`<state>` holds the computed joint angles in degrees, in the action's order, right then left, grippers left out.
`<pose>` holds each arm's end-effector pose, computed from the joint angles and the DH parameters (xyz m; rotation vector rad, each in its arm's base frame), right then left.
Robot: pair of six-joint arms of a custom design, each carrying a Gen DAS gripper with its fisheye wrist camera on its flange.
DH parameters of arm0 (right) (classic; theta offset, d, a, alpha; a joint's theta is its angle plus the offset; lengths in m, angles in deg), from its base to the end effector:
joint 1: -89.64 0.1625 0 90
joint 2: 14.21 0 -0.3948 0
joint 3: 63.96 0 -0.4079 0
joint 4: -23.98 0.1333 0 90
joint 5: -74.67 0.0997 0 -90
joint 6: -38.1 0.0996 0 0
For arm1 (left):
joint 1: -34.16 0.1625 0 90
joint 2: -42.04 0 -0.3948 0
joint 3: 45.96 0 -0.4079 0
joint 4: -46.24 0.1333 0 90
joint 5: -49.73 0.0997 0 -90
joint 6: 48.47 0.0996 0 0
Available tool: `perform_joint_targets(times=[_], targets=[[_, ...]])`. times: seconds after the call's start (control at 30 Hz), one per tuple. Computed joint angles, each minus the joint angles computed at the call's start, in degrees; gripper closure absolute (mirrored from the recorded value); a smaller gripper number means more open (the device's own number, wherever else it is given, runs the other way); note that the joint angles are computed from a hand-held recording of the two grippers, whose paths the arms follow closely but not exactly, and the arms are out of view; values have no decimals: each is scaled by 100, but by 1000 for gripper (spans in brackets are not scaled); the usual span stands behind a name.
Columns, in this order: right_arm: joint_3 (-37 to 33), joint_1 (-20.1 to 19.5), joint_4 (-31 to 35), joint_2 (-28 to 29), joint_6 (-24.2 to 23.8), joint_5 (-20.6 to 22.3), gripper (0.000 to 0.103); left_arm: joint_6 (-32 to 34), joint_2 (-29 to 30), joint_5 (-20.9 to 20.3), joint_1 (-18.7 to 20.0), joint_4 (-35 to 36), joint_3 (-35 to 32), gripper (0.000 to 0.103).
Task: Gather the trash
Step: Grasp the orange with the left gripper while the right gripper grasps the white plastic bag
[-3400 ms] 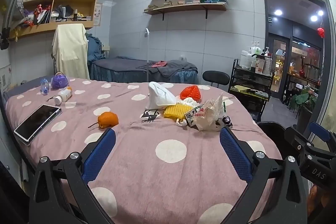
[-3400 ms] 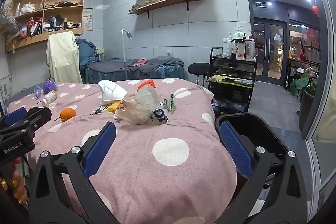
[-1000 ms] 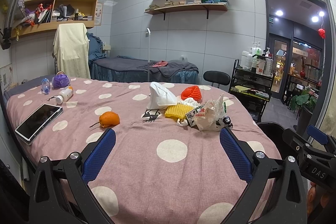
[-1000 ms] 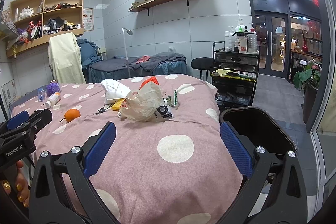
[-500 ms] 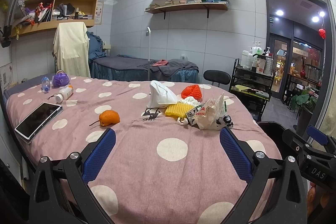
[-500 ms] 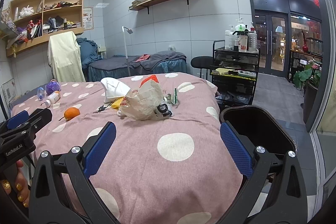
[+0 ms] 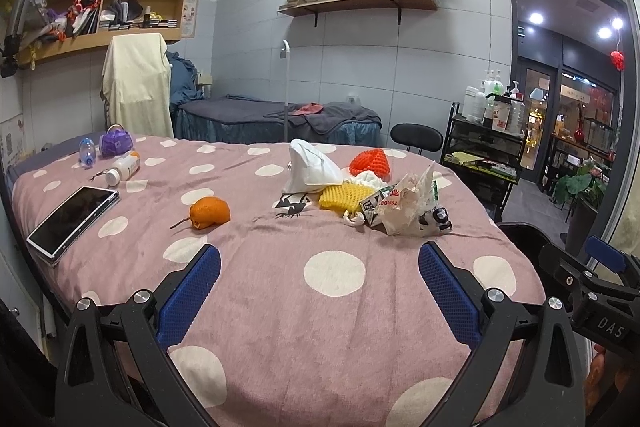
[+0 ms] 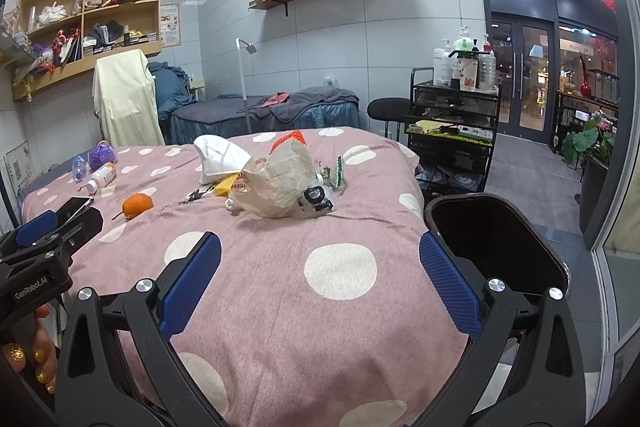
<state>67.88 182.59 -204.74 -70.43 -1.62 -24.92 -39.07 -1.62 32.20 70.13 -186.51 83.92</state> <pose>0.1399 -0.4469 0.1400 0.7371 -2.2176 1.2981 -0.1836 -0.4153 0.0947 0.3529 1.9592 -1.4366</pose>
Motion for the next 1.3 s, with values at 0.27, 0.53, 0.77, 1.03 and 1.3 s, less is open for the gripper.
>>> perform_joint_targets(times=[0.27,0.53,0.77,1.03,1.3], targets=[[-431,113,971,188,-110,-248,5,-963,-378,-310,393,1282,181,6],[-1406,398,2522,524,109,-550,5,-878,-770,-663,926,2088,72,6],[-2624,696,3706,1085,751,-761,5,-16,-1203,-1046,1528,2650,-274,6],[-3724,768,4582,1667,1457,-1125,18,609,-1689,-1533,2443,3943,-1058,6],[-4242,681,4997,1941,1840,-1228,41,343,-1762,-2089,3185,5604,-2016,7]])
